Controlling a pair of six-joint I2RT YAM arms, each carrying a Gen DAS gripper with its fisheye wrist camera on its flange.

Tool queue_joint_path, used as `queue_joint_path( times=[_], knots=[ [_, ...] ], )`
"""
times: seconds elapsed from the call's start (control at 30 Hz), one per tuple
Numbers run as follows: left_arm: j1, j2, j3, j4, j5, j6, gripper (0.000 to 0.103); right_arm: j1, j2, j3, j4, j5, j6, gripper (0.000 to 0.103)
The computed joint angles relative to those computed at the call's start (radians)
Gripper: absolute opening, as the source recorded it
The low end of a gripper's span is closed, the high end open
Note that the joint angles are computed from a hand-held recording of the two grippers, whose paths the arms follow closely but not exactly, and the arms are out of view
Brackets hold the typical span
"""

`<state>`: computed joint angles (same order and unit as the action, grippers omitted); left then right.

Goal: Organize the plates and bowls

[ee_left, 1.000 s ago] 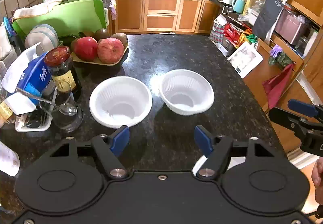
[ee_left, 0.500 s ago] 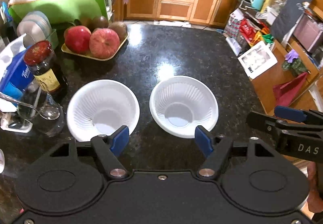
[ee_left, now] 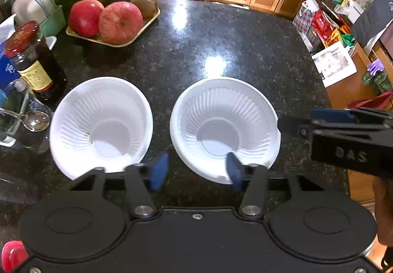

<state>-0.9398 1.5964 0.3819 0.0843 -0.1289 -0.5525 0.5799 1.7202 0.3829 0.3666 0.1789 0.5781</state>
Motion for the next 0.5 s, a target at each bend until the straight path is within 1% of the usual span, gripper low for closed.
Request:
queue_joint_path(
  times=[0.07,0.13,0.23,0.27,0.3,0.5],
  knots=[
    [0.006,0.027,0.021,-0.006,0.009,0.004,0.045,-0.030,0.033,0.010,0.027,-0.034,-0.032,0.052],
    [0.008,0.053,0.038,-0.002,0.005,0.009,0.044,-0.051,0.064,0.026,0.043,-0.060,-0.064,0.050],
    [0.001,0.089,0.068,-0.006,-0.020,0.005,0.036,-0.082,0.106,0.049,0.059,-0.094,-0.103,0.047],
    [-0.003,0.096,0.076,-0.011,-0.023,0.002,0.035,-0.088,0.122,0.058,0.064,-0.104,-0.114,0.044],
    [0.002,0.104,0.084,-0.011,-0.016,0.004,0.034,-0.094,0.139,0.068,0.069,-0.114,-0.126,0.041],
    [0.004,0.137,0.113,-0.012,-0.007,0.013,0.035,-0.109,0.216,0.105,0.085,-0.120,-0.164,0.032]
  ],
)
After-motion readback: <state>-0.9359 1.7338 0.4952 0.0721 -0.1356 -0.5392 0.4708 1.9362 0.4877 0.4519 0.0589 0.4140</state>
